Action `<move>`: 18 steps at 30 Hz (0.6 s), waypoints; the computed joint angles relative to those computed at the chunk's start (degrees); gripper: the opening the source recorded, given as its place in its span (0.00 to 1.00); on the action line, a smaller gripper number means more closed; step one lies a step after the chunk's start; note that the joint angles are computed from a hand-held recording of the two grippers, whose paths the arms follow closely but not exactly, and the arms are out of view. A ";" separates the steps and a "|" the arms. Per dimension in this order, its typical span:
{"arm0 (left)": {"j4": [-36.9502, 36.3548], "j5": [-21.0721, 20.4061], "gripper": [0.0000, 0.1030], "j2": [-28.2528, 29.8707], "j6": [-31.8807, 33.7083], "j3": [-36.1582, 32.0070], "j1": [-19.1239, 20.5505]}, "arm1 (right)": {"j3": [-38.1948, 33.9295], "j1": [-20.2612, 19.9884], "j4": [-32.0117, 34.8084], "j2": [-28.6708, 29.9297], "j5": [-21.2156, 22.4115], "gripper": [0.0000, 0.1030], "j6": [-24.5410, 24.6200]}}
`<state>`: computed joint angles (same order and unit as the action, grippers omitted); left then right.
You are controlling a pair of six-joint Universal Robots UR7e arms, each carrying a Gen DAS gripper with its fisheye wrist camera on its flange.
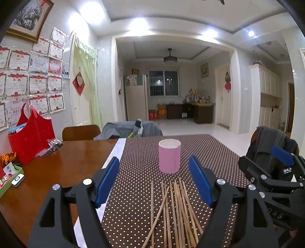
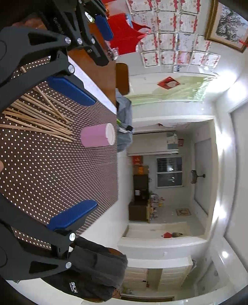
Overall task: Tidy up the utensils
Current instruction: 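Lower both tools toward the pile of wooden chopsticks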
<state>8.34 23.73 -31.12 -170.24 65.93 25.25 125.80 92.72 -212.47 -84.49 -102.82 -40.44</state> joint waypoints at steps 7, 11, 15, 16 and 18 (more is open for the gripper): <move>23.25 7.66 0.72 6.66 -13.70 -12.00 4.60 | -2.79 -0.87 9.22 1.42 -3.04 0.94 2.49; 36.53 12.85 0.72 11.56 -17.27 -20.58 7.80 | -5.30 -1.17 16.05 2.72 -6.90 0.94 3.59; 47.92 18.57 0.72 16.53 -20.03 -28.70 11.36 | -8.27 -1.42 23.18 5.01 -12.57 0.94 4.79; 50.86 19.59 0.71 18.07 -20.69 -31.05 12.04 | -8.74 -1.63 24.56 5.37 -13.16 0.94 5.17; 53.92 20.83 0.71 19.88 -20.44 -33.86 12.96 | -9.59 -1.77 25.43 6.34 -14.67 0.94 4.97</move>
<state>62.26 44.56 -11.25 -190.68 32.07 38.21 116.21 90.95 -187.04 -78.15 -117.50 -35.47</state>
